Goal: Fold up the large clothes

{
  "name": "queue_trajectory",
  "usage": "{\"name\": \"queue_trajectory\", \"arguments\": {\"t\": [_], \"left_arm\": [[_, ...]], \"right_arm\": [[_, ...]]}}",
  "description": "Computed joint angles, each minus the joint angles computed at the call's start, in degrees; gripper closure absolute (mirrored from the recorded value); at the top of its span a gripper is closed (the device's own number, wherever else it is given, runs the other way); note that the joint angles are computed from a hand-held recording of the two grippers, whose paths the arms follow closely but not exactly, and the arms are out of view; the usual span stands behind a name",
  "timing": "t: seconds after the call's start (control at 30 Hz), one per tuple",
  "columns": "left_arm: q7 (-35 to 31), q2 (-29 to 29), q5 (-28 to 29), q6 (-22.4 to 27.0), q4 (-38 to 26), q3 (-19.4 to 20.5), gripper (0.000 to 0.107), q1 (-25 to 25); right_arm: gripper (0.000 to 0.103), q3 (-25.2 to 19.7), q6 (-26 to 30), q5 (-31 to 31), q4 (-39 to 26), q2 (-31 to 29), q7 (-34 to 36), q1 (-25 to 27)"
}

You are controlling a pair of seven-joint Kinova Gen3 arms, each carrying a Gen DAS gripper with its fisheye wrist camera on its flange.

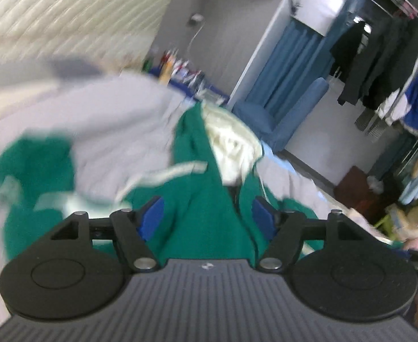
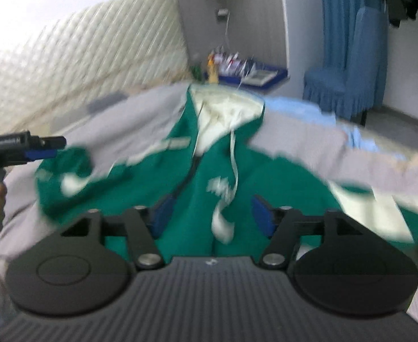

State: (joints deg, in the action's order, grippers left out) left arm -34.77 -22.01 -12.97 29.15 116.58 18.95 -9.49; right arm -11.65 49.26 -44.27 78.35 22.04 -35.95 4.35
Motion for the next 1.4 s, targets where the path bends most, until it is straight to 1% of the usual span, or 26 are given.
{"name": "queue_trajectory", "arguments": {"t": [0.07, 0.13, 0.2, 0.23, 0.3, 0.37, 0.43, 0.53, 0.6, 0.67, 0.7, 0.73, 0.77, 0.8, 0.83, 0.87, 0.9, 0.93, 0.97, 1.0, 1.07, 1.13, 1.2, 1.27, 1.33, 1.4], "left_arm": [[2.64, -5.31, 2.72, 3.65, 3.62, -4.55, 0.034, 5.31], [7.3, -10.62, 3.82, 6.7, 7.3, -8.26, 0.033, 10.62], [11.94, -15.93, 6.23, 8.76, 11.12, -10.33, 0.032, 13.65], [13.31, -18.58, 7.92, 8.65, 13.35, -10.49, 0.031, 13.73], [13.27, -23.42, 12.45, 8.03, 17.31, -12.0, 0.031, 14.08], [11.68, -27.12, 17.11, 8.37, 19.83, -12.04, 0.031, 12.94], [8.24, -29.57, 21.77, 8.34, 21.42, -12.26, 0.03, 12.11], [4.3, -32.31, 26.51, 9.1, 22.79, -11.55, 0.017, 11.6], [0.66, -30.89, 28.84, 7.03, 23.6, -12.67, 0.014, 13.56], [-1.18, -29.85, 30.5, 4.48, 24.72, -13.4, 0.011, 15.61], [-2.25, -28.71, 30.8, 3.66, 24.82, -13.64, 0.011, 16.39], [-3.44, -26.88, 31.12, 2.9, 24.79, -14.01, 0.011, 17.41], [-4.74, -25.13, 31.6, 2.32, 24.81, -14.84, 0.011, 18.94], [-6.04, -23.46, 32.24, 1.65, 24.79, -15.76, 0.012, 20.58], [-6.95, -22.27, 32.46, 1.68, 24.43, -16.03, 0.012, 21.2], [-7.5, -21.34, 32.36, 1.87, 23.94, -15.45, 0.016, 20.92], [-8.2, -20.42, 32.3, 1.85, 23.48, -15.08, 0.021, 20.95], [-8.95, -19.4, 32.19, 2.16, 22.79, -15.05, 0.033, 21.12], [-9.83, -18.17, 31.96, 2.02, 22.15, -15.11, 0.053, 20.96], [-10.16, -17.79, 31.36, 1.47, 21.93, -14.86, 0.061, 20.92], [-11.5, -18.79, 31.65, -1.58, 22.4, -14.73, 0.087, 20.09], [-12.84, -18.41, 32.04, -5.89, 22.84, -15.84, 0.088, 20.02], [-13.18, -17.26, 32.12, -10.55, 23.17, -17.05, 0.089, 19.98], [-13.99, -14.71, 31.69, -15.11, 22.95, -18.64, 0.089, 20.13], [-14.18, -11.23, 30.91, -18.43, 22.26, -19.22, 0.089, 19.09], [-14.78, -6.61, 30.27, -22.73, 22.03, -21.81, 0.089, 20.0]], "right_arm": [[0.023, -2.18, 4.66, 1.56, -0.02, -0.18, -2.22, 4.5], [0.021, -6.41, 9.32, 3.67, -0.55, 1.11, -5.96, 9.81], [0.021, -8.48, 13.98, 5.95, -1.67, 3.15, -9.34, 12.56], [0.021, -7.92, 16.31, 6.61, -2.23, 4.02, -9.72, 12.53], [0.021, -5.01, 18.94, 8.14, -2.7, 4.86, -7.68, 9.96], [0.021, -0.33, 19.14, 9.03, -2.0, 5.17, -3.41, 5.57], [0.021, 3.4, 16.97, 7.8, 0.28, 5.16, -2.13, 2.65], [0.021, 2.52, 16.86, 6.82, -0.03, 7.69, -1.42, 2.66], [0.022, 0.65, 16.41, 7.63, -0.15, 8.77, 0.36, 2.93], [0.022, 2.27, 12.45, 6.49, 2.73, 7.11, 3.66, 1.36], [0.025, 2.16, 11.06, 6.86, 3.41, 6.79, 4.34, 0.96], [0.032, 0.99, 10.59, 7.63, 3.59, 6.89, 4.45, 1.29], [0.043, 0.87, 10.91, 7.76, 3.42, 6.98, 4.86, 1.19], [0.049, 0.85, 10.31, 7.8, 3.74, 6.67, 5.13, 1.01], [0.065, 0.96, 10.02, 7.67, 3.74, 6.44, 4.9, 0.9], [0.078, 0.89, 10.67, 7.08, 3.24, 6.5, 4.49, 1.27], [0.082, 0.52, 11.19, 5.68, 3.03, 6.53, 4.77, 2.16], [0.088, -0.04, 11.46, 4.02, 3.11, 6.29, 5.77, 3.17], [0.092, -0.45, 11.18, 2.46, 3.5, 5.75, 7.01, 3.98], [0.093, -0.61, 10.58, 0.96, 3.78, 5.18, 7.75, 4.43], [0.094, -0.63, 9.6, -2.27, 3.77, 4.39, 8.13, 5.16], [0.095, -0.47, 8.48, -4.9, 2.94, 4.4, 7.34, 5.12], [0.095, -1.5, 6.67, -4.83, 0.75, 5.37, 3.99, 4.65], [0.095, 0.7, 5.64, -5.04, -2.41, 7.11, -0.55, 1.74], [0.095, 2.03, 3.88, -3.72, -5.53, 9.3, -5.21, -1.22], [0.095, 0.98, 1.04, -0.59, -7.57, 11.52, -9.73, -3.04]]}}
